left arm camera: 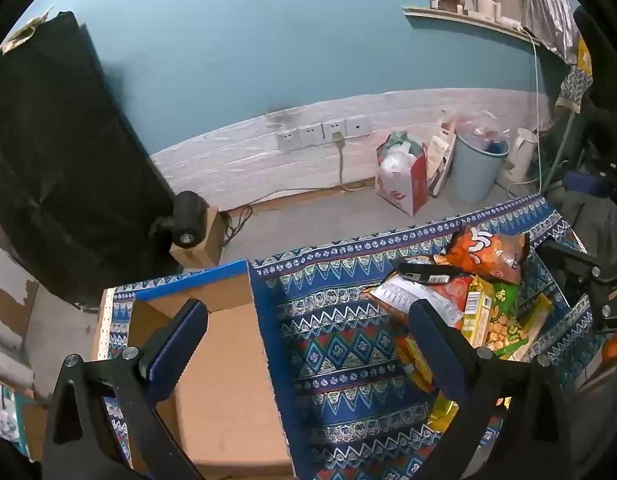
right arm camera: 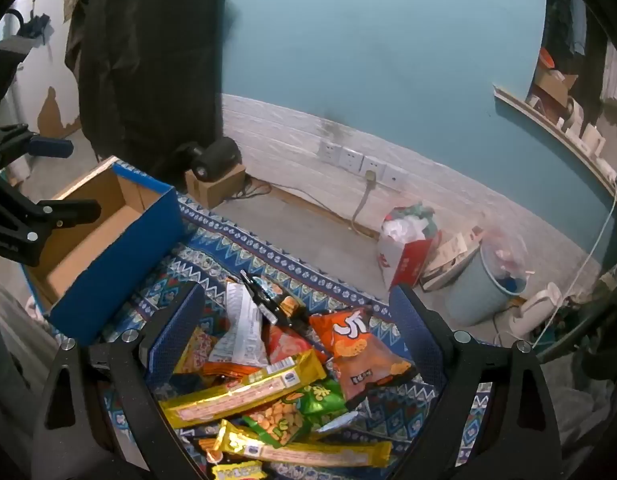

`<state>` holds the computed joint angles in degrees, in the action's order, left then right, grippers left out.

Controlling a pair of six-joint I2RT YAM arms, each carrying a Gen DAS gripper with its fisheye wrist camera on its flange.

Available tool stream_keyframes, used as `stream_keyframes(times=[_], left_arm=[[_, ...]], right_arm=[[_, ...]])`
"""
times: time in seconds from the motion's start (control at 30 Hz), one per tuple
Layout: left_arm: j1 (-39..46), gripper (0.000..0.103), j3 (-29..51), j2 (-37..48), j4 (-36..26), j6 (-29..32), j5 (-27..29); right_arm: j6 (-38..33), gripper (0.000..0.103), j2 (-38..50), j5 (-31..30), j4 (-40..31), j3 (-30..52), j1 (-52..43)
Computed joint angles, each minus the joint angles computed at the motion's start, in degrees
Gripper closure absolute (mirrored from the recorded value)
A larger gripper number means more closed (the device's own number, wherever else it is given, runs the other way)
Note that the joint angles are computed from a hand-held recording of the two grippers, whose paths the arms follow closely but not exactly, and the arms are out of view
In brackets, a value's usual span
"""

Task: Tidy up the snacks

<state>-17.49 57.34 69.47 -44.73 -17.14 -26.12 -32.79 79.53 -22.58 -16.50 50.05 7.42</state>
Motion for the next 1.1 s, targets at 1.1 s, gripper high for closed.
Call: stream_keyframes(times=[1.1], left_arm=[[0.7,0.002,-0.9,1.5,0.3,0.6,2.8]], right_arm=[[-1.2,0.011,0.8,0.6,-1.7,0.3,-0.2]])
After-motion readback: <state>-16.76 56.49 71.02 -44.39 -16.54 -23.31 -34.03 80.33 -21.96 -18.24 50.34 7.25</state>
